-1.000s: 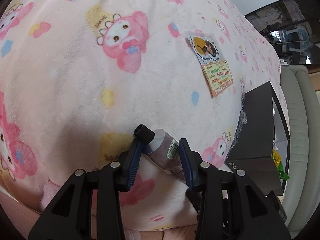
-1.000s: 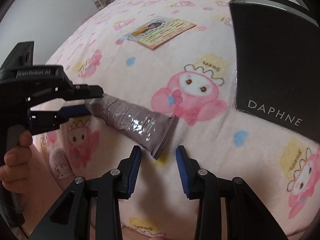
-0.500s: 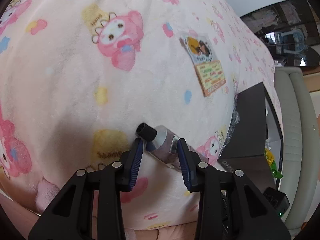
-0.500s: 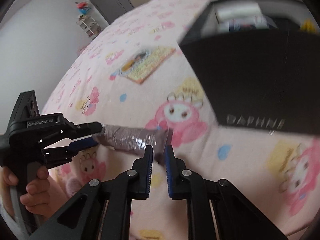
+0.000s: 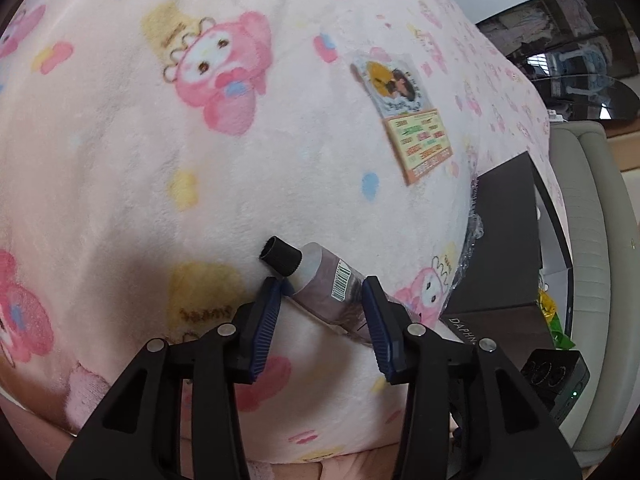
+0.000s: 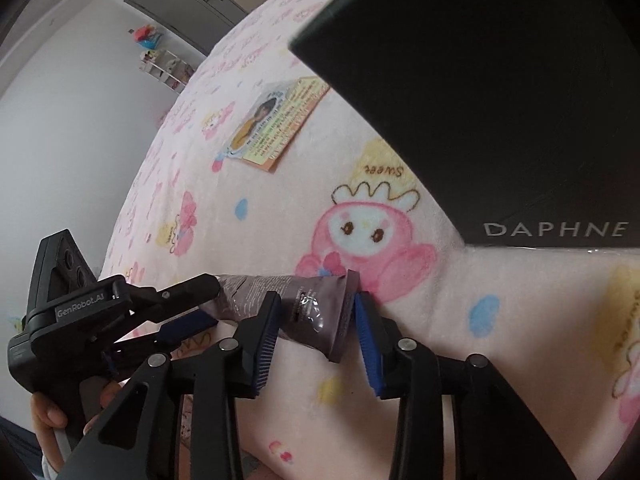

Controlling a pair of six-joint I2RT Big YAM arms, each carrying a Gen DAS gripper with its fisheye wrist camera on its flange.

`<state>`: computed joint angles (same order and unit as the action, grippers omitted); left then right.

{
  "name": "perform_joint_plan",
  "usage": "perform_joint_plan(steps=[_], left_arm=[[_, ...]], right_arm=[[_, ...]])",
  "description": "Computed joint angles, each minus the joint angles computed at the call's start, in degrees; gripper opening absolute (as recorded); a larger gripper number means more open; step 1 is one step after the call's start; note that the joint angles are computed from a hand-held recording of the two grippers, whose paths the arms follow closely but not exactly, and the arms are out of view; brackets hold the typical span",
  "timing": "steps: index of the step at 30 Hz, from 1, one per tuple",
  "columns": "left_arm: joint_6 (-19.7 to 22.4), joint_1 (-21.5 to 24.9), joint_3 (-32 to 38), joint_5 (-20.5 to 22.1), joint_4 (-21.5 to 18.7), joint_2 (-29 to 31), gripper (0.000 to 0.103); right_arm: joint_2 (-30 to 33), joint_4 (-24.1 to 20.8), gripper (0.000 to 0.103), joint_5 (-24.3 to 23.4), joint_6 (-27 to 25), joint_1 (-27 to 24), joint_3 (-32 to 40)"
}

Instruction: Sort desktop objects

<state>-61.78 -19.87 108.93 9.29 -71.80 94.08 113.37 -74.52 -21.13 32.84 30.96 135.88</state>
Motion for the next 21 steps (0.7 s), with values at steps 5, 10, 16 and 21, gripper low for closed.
perform_joint_plan(steps=[5, 10, 16, 21], left_arm=[[2.39, -0.91, 1.89, -1.37, -1.08, -0.81, 0.043], [5.55, -2.35, 5.84, 1.72, -1.26, -0.54, 0.017], [4.92, -3.19, 8.89, 0.58, -7.21, 3.47, 0.017], [2.39, -2.60, 4.61, 1.11, -4.24, 1.76, 0.026]], right_arm=[[-3.66, 1.98, 0.032, -0.53, -0.04, 0.09, -3.11], [-9.85, 10.62, 0.026, -8.03, 2.22, -0.23, -8.85], [-7.96, 2.92, 0.026, 1.10, -2.53, 0.02, -4.87], [-7.68, -1.28, 0.026, 7.85, -1.24, -1.75, -5.84]])
